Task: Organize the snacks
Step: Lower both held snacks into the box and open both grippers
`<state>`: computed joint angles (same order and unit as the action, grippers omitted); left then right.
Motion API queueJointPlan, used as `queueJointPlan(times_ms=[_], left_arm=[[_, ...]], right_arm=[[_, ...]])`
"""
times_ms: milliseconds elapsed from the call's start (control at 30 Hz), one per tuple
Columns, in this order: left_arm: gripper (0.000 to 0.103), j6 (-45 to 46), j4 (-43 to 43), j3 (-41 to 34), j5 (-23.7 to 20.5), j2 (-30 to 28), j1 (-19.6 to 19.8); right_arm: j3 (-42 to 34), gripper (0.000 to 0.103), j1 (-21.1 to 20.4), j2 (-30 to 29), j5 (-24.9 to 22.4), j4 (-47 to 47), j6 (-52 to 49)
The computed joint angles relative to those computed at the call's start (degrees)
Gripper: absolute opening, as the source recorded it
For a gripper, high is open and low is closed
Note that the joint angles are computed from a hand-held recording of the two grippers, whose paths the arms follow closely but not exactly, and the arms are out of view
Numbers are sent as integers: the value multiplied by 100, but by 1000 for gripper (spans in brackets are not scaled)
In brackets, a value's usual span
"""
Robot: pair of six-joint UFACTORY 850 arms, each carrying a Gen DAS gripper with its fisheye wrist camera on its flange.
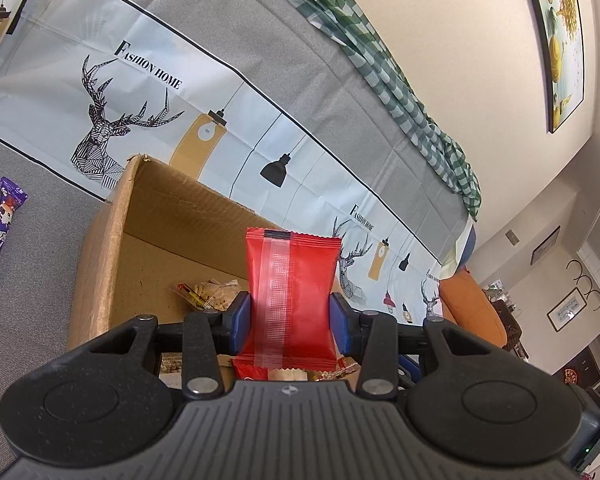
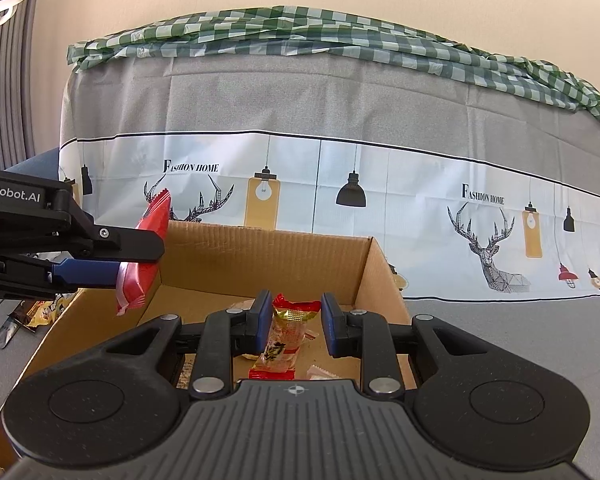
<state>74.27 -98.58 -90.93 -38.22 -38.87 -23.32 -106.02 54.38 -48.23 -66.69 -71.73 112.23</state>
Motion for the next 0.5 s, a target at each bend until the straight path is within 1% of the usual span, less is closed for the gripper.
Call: queueJointPlan(times_ms=[233,267,300,367,433,500], left_arm=[[47,-142,127,-54,-24,-27,-13],[51,-208,189,-74,-26,-38,-18],[55,-254,225,-85,-3,-44,-29],[57,-288,234,-88,30,-47,-34],[57,-296,229,-85,30,-45,-25],[57,-296,236,-80,49,-38,-19]], right_arm=[[5,28,-16,3,46,47,-47],[-21,28,-20,-14,38,81,-86],[-51,30,-19,-36,1,108,-130],[-76,37,-20,-52,-16,137,-167],[-100,48,-15,-69,-57,145,-151],[-131,49,-15,-88,-85,150,-151]])
